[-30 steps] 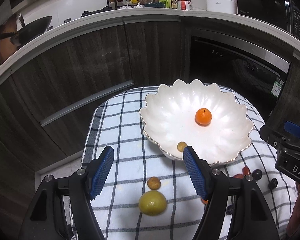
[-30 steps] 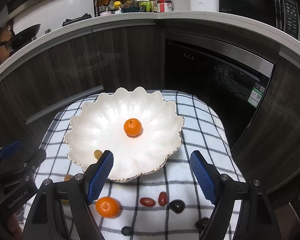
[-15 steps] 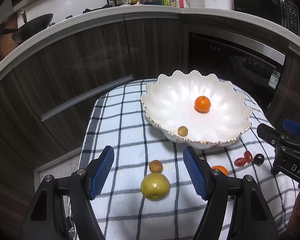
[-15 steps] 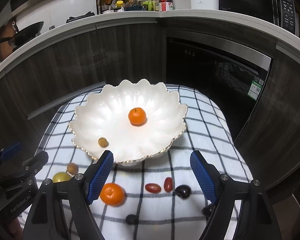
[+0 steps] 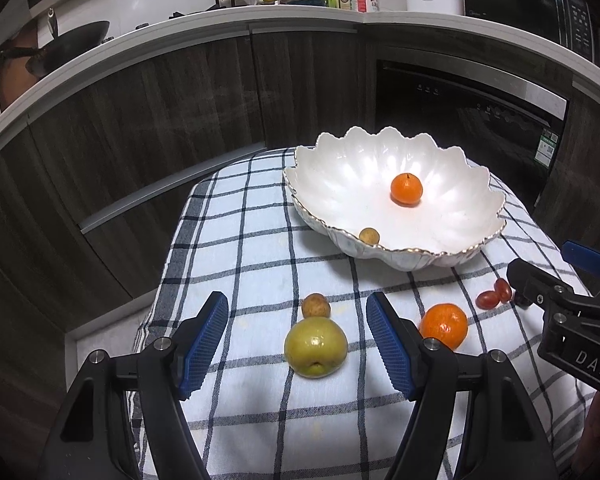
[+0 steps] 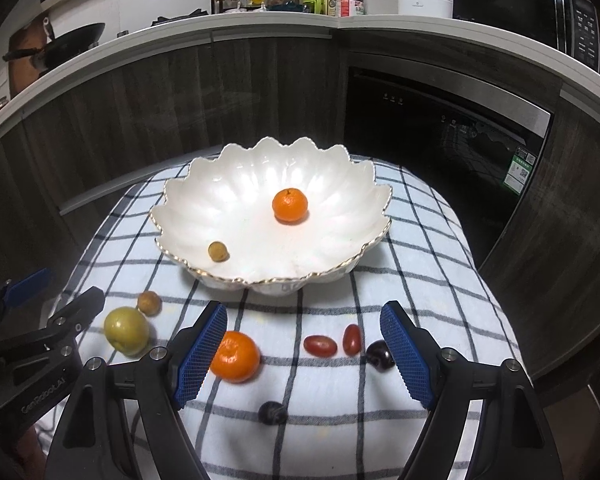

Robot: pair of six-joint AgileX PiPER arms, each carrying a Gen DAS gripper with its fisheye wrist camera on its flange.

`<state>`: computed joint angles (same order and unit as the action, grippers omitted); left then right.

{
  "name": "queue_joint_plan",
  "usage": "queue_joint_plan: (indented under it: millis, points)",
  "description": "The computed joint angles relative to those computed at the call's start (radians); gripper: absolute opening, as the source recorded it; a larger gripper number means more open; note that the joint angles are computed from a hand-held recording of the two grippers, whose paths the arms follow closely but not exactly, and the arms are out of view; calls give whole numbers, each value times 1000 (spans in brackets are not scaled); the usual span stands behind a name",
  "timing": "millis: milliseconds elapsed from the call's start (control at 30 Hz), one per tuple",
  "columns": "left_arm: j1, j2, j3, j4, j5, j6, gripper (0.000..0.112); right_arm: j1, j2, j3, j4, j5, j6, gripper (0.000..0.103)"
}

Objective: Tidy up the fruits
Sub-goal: 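Withdraw both open tools from the bowl back toward the remaining fruits, then grasp the yellow-green pear with the left tool while the right tool grasps a dark plum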

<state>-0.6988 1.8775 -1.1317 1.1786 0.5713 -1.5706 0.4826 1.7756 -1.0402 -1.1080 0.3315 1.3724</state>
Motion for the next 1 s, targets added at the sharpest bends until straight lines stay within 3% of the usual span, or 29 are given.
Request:
queue_joint_plan:
  millis: [167, 733, 1000]
  points:
    - [2, 9, 36, 53, -36, -49, 71, 17, -1, 35, -92, -3, 101, 80]
    - [-26, 69, 74, 227, -41, -217, 71, 52, 24, 120, -318, -45, 329, 79]
    - [-2, 103, 63, 223, -79, -211, 66, 51, 70, 113, -240, -86, 254, 57]
